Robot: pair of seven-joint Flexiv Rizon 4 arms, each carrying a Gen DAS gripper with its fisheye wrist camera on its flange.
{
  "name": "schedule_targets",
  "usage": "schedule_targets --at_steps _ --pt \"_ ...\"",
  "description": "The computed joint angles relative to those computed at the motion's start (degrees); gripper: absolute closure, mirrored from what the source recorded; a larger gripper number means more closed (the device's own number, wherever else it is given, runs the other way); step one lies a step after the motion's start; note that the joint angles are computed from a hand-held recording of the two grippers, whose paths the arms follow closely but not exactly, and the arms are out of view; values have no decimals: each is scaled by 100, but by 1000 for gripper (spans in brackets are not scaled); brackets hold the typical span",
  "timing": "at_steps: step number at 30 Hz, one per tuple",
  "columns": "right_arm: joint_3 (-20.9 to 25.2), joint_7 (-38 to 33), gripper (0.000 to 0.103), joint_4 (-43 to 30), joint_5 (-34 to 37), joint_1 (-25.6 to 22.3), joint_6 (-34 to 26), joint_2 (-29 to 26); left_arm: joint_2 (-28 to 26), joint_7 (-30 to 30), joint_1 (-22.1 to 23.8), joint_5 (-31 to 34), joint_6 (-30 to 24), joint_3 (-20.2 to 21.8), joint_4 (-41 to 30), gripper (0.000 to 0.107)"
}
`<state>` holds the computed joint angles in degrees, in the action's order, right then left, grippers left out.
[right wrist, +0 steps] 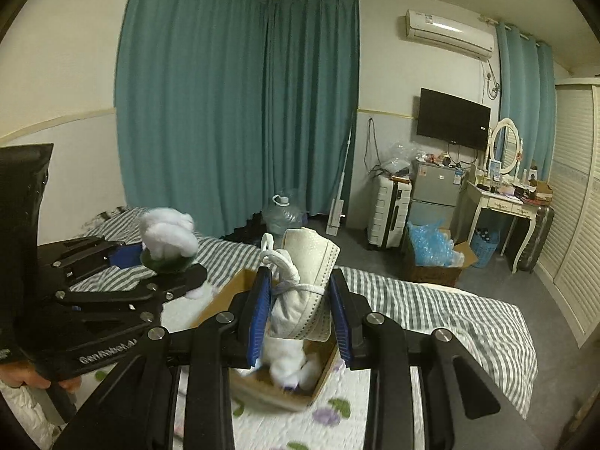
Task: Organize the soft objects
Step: 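Carry the fabric loop and sock into the box and open both tools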
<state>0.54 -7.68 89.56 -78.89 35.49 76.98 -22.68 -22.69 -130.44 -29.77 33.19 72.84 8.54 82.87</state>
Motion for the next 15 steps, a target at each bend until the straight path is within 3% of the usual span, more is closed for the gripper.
schedule_targets --at_steps 6,15 --pt "-173 -772 72 -720 913 23 81 -771 -845 445 228 -528 -48 -105 -669 62" --pt "-187 -2159 72 -1391 2417 78 -30 -1915 -1775 976 250 -1401 -72 3 -1131 62"
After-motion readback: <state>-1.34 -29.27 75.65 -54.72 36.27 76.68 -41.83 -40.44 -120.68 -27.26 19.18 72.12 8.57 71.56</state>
